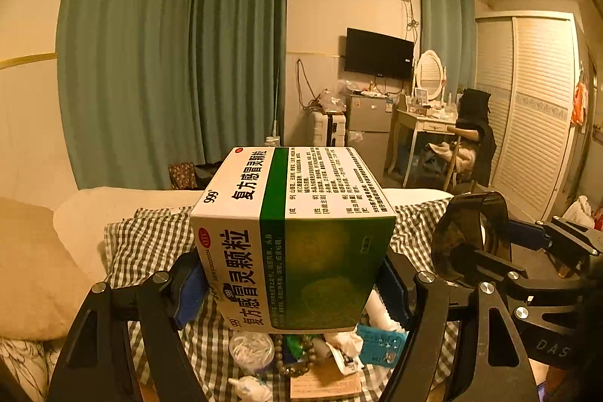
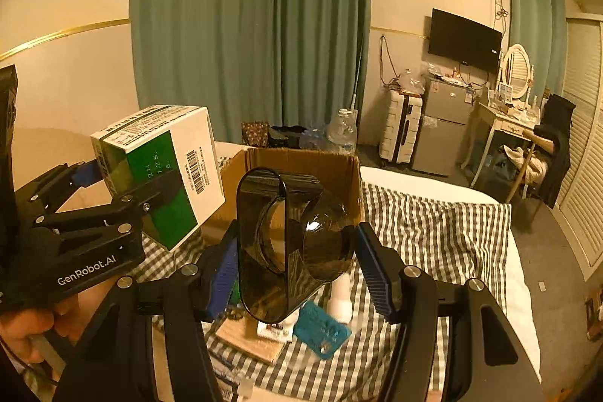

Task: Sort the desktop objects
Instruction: 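Carry the medicine box over the cardboard box with the left gripper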

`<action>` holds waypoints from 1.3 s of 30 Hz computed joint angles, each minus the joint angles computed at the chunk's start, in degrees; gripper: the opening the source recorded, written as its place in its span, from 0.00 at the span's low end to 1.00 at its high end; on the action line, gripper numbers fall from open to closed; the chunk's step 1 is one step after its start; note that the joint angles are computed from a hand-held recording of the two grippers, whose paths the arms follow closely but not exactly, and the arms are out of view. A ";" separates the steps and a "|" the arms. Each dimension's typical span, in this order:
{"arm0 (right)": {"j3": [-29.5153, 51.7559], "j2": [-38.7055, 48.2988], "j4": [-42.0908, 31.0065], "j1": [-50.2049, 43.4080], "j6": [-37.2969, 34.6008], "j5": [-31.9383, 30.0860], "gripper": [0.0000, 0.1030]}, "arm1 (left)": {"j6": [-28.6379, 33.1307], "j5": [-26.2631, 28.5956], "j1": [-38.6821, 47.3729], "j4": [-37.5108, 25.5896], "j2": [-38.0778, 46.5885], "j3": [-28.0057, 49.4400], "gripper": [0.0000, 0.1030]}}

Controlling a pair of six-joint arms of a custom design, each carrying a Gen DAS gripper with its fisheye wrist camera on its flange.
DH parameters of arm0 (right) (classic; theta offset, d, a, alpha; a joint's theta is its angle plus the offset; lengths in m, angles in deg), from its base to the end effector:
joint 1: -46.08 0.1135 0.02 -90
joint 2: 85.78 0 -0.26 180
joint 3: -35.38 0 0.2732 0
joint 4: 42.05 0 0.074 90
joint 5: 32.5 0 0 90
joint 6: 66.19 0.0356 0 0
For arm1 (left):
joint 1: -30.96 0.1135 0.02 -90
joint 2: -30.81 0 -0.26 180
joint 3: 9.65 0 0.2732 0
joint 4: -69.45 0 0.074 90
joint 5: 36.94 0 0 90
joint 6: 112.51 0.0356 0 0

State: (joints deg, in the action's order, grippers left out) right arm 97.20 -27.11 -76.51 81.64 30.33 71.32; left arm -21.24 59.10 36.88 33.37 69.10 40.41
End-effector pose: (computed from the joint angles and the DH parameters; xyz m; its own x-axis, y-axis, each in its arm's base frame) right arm 0.2086 0.1387 0.2942 -0.4653 -0.1971 -0.8629 -0.3481 0.9371 -0.0263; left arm 0.1825 0.0152 0.2853 -0.4095 -0.0203 -0.9121 0.0019 0.9997 -0.0231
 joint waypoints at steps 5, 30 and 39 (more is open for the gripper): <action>4.98 6.11 1.08 -3.02 -0.70 -3.49 0.57 | 1.43 2.07 2.03 2.06 8.46 5.58 0.76; 53.92 62.69 -1.77 -12.11 -0.58 -13.75 0.57 | -1.32 2.27 6.30 15.06 65.41 37.12 0.75; 68.94 77.79 -6.88 -13.56 -0.61 -15.21 0.57 | -1.34 2.58 4.34 13.82 76.99 45.00 0.75</action>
State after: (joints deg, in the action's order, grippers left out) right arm 166.14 50.68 -83.39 68.07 29.71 56.12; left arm -22.58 61.68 41.22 47.19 146.08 85.41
